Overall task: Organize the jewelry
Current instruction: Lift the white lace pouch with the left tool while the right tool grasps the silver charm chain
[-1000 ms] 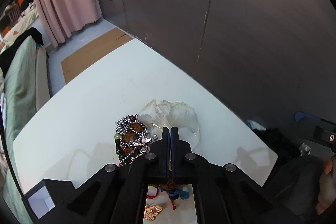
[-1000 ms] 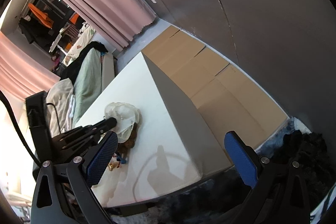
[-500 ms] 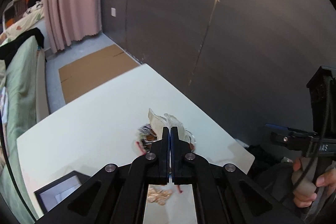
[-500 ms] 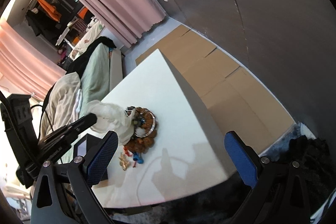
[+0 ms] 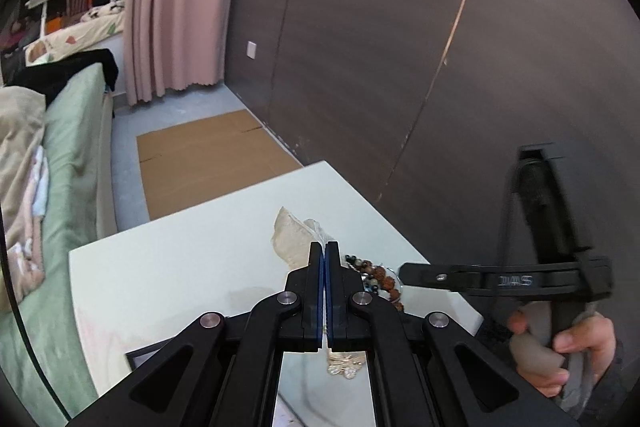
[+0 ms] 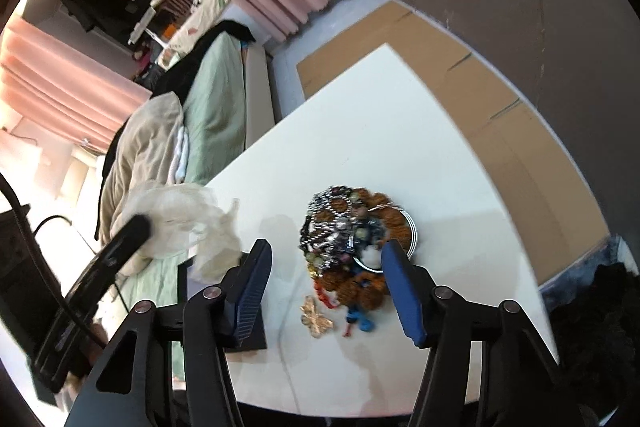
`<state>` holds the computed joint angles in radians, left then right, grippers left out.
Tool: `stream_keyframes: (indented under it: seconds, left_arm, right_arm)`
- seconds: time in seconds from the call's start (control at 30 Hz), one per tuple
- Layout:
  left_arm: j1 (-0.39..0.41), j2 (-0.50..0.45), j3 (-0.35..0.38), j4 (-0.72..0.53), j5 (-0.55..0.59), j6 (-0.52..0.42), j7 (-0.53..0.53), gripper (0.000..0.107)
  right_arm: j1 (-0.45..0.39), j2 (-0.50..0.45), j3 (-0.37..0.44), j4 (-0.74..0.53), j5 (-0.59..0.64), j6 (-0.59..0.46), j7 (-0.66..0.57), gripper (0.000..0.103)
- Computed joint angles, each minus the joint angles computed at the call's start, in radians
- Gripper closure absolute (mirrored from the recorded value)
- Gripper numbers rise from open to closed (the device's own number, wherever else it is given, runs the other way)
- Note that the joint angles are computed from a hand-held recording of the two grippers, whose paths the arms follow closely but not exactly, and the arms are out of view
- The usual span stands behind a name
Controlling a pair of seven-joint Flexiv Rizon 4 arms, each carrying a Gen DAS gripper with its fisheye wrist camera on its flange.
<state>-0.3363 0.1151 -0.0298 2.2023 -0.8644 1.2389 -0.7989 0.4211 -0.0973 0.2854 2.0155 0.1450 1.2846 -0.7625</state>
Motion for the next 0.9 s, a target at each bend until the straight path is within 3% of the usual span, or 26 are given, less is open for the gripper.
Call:
stream_keyframes:
  seconds: [0.2,0.3,0.7,0.8,0.9]
  left_arm:
    - [0.006,0.007,0.02,0.012,-0.068,-0.005,0.049,0.107]
    - [0.017,0.008,0.024,0.01,-0.086,-0.012,0.06,0.107]
    - [0.044,0.061,0.051,0.037,-0.133,-0.043,0.074,0.107]
    - [0.043,0.076,0.056,0.046,-0.135,-0.043,0.075,0.107]
    - [0.038,0.091,0.06,0.054,-0.14,-0.04,0.079,0.107]
  right_arm:
    - [0.014,-0.062,-0.007,-0.049,-0.035,-0.038,0.041,0.053]
    - [0.004,-0.084,0.014,-0.074,0.008,-0.049,0.012,0.061]
    - [0.024,-0.134,-0.013,-0.107,-0.036,-0.095,0.165,0.065]
    - [0.026,-0.138,-0.024,-0.099,-0.047,-0.082,0.233,0.074]
    - [0.004,-0.15,0.001,-0.114,-0.003,-0.085,0.219,0.081]
